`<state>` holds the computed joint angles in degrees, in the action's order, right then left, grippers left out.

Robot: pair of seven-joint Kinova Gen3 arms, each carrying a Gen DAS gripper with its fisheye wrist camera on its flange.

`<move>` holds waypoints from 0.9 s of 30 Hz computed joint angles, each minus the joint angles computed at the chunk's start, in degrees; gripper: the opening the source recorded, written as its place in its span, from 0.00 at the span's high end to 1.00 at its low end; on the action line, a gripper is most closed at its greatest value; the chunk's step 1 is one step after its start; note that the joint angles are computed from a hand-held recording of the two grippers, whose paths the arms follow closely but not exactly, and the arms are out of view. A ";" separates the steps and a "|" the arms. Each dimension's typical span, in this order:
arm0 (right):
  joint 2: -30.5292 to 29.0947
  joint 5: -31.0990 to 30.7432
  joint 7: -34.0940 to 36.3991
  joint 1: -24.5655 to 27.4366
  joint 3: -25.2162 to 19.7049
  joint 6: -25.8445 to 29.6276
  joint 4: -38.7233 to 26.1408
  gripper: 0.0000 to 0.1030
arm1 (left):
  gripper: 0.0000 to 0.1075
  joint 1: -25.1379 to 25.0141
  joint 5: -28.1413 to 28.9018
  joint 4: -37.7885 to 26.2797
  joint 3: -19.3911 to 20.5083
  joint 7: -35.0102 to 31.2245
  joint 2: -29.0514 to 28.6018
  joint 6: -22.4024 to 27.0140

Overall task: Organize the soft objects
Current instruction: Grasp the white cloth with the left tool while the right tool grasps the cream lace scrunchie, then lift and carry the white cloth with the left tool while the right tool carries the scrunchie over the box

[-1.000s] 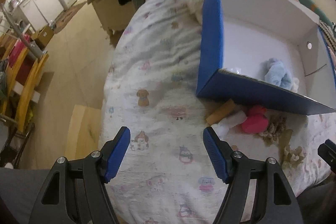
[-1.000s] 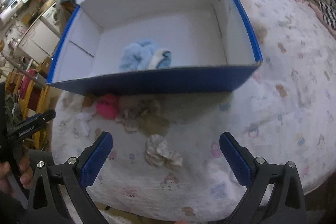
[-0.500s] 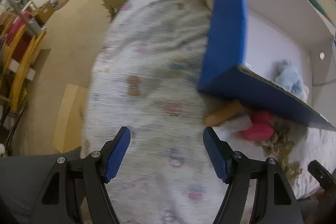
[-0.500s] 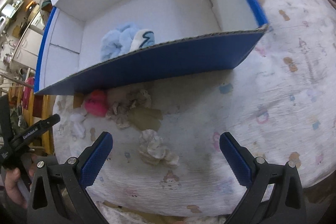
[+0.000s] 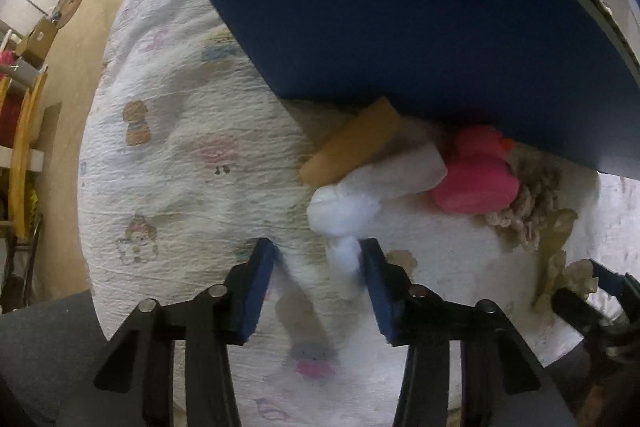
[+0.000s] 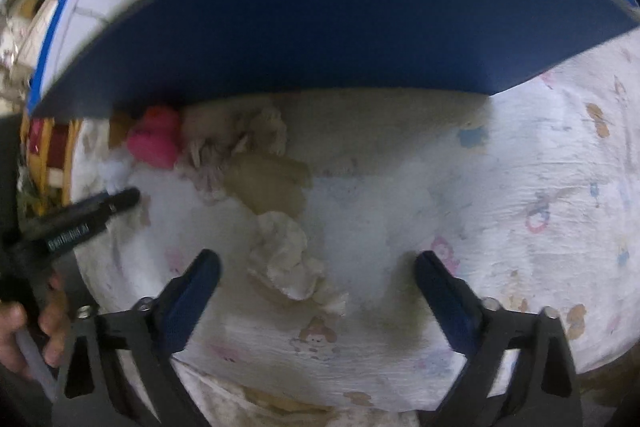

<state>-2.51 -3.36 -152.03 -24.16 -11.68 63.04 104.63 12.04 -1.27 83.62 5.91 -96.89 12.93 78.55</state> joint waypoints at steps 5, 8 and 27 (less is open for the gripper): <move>3.64 2.78 0.98 -2.30 -1.03 2.81 -2.89 0.45 | 0.89 0.50 -1.06 -0.07 0.14 -0.22 -0.32 -0.25; 3.56 3.23 0.98 -3.09 -0.77 2.42 -3.20 0.70 | 0.92 -0.75 1.04 -0.56 -0.01 -1.71 -0.23 0.13; -1.15 4.30 -0.43 -4.87 -3.23 0.64 -3.86 0.76 | 0.93 -9.55 6.21 1.54 -3.12 -13.20 -5.59 3.16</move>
<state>-3.66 0.94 -152.46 -29.03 -14.91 63.68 100.76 2.48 4.95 85.16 2.78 -110.09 7.33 81.70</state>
